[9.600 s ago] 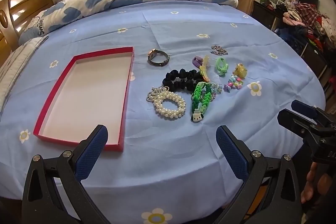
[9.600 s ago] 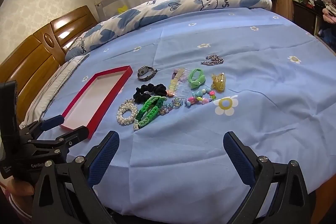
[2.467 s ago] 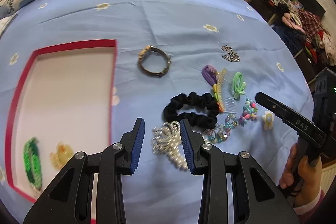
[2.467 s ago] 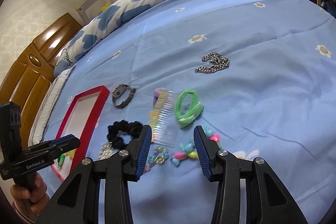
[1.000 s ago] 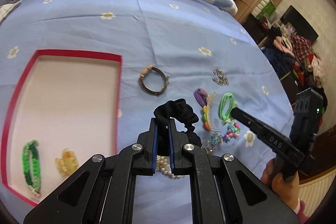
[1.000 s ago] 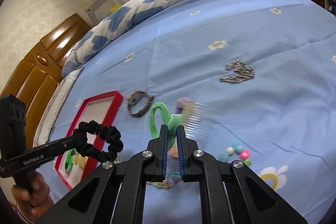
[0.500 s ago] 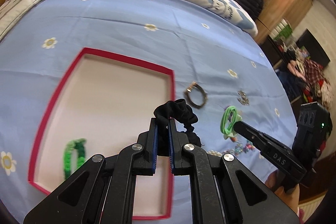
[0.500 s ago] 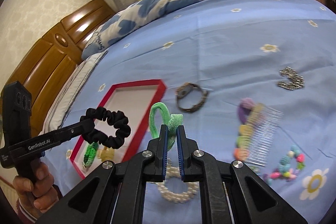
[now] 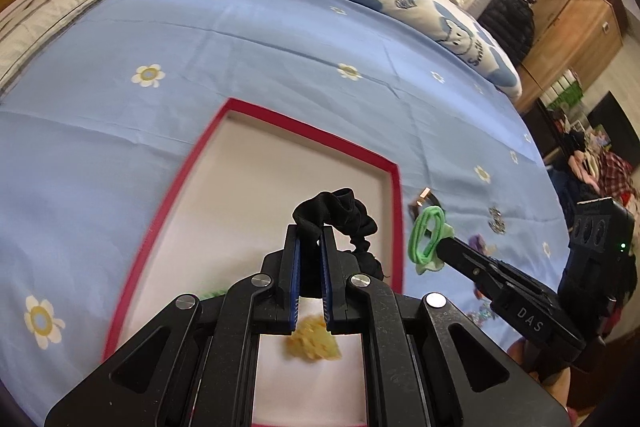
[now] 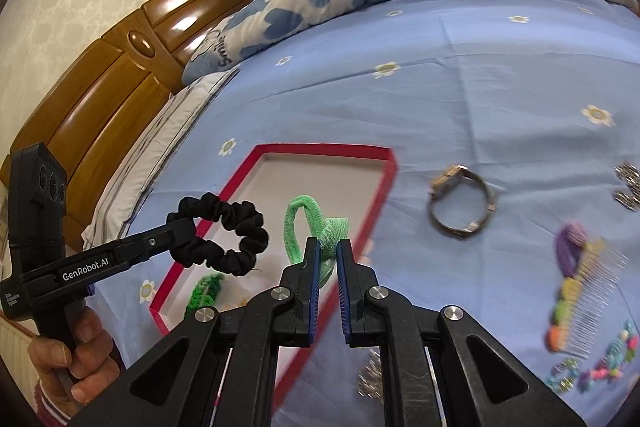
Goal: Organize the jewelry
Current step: 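Carry the scrunchie and light-green hair tie with both grippers over the tray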
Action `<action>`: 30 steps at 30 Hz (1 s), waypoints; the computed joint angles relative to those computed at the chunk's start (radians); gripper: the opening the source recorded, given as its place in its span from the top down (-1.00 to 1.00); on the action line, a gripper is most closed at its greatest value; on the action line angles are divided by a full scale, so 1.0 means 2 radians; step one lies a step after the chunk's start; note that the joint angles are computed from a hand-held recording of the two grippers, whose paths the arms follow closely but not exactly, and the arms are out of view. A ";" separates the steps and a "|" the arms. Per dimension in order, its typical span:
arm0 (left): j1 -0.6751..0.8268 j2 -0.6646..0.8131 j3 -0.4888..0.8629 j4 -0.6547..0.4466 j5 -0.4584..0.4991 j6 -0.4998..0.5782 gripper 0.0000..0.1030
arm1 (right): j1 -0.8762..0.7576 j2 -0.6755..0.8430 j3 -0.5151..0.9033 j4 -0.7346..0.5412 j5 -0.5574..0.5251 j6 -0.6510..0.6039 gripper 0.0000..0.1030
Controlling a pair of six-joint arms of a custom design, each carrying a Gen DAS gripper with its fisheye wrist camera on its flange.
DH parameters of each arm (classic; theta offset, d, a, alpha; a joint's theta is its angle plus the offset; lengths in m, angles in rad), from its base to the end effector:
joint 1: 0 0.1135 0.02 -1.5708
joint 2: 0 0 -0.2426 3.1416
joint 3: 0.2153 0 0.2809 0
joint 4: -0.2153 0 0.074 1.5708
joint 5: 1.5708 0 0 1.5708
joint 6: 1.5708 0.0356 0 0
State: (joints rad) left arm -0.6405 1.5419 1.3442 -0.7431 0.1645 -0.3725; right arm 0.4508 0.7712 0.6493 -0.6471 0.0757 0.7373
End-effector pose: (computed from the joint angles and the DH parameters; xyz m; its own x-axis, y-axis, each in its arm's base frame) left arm 0.2837 -0.2187 0.2728 -0.8462 0.1829 -0.5006 0.3854 0.8588 -0.3377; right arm 0.1852 0.0866 0.2326 -0.7226 0.3950 -0.5673 0.1354 0.8856 0.4442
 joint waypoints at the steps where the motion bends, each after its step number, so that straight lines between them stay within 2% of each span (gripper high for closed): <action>1: 0.004 0.005 0.002 0.001 0.001 0.001 0.86 | -0.001 0.020 0.006 0.012 -0.004 -0.003 0.84; 11: 0.046 0.079 0.041 0.012 0.018 0.004 0.86 | -0.025 0.175 0.060 0.082 -0.038 -0.032 0.84; 18: 0.051 0.121 0.060 0.009 0.012 0.003 0.86 | -0.032 0.245 0.090 0.092 -0.053 -0.050 0.84; 30: 0.044 0.135 0.066 -0.010 -0.019 0.017 0.79 | -0.034 0.274 0.098 0.090 -0.056 -0.055 0.75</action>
